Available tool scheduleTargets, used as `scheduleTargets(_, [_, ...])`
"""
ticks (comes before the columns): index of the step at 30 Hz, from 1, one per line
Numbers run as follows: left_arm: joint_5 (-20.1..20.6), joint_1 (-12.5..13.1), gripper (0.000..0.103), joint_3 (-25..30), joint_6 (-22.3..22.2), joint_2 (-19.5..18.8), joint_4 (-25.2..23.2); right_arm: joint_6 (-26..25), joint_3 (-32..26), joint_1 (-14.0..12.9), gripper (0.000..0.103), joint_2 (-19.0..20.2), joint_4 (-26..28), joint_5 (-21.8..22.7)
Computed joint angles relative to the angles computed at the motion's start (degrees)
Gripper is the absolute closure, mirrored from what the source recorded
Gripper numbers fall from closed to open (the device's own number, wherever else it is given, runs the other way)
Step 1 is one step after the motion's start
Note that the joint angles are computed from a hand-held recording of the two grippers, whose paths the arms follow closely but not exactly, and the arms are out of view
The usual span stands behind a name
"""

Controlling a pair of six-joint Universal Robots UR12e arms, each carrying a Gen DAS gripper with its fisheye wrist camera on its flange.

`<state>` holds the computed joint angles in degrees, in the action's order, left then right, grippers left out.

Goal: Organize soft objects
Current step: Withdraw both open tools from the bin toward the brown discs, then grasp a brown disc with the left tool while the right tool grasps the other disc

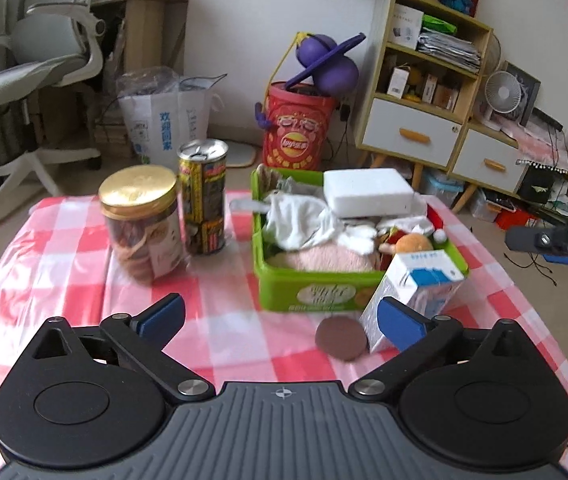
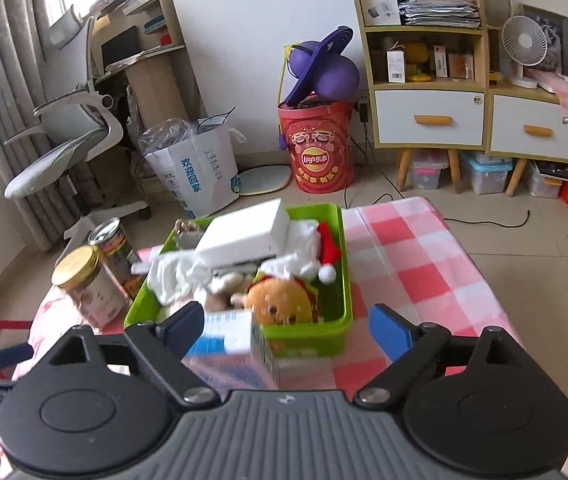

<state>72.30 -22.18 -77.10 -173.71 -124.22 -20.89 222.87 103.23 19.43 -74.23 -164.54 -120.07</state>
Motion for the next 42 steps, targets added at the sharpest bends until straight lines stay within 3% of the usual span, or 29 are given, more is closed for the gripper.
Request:
scheduleTargets(6, [1.2,0.6,0.005,-2.36,-0.13,0.99,1.3,-0.91,0.74,2.54,0.029,0.77,-0.52,-4.33])
scheduleTargets(12, [3.16,0.9,0.005,-3.46,2.64,0.95,1.37,-0.23,1.91,2.83,0.029,0.89,-1.1,-1.1])
scheduleTargets(17, [3.36,1.32,0.005,-4.55,5.1,0.74,1.39,-3.01,2.49,3.52,0.029,2.09,-0.76,-1.46])
scheduleTargets(24, [3.61,1.2,0.005,-4.55,6.82,-0.28,0.13,-7.12,3.66,3.29,0.029,2.84,0.63,1.34])
scheduleTargets(35, [3.07,-0.37,0.005,-3.89,10.68,-2.89,1.22,-15.29,3.23,3.13,0.029,5.37,0.34,4.14])
scheduleTargets(42, [1.85,-1.06,0.005,-2.37,10.6,-4.57,0.85,-15.81,3.3,2.56,0.028,6.33,-0.8,4.39])
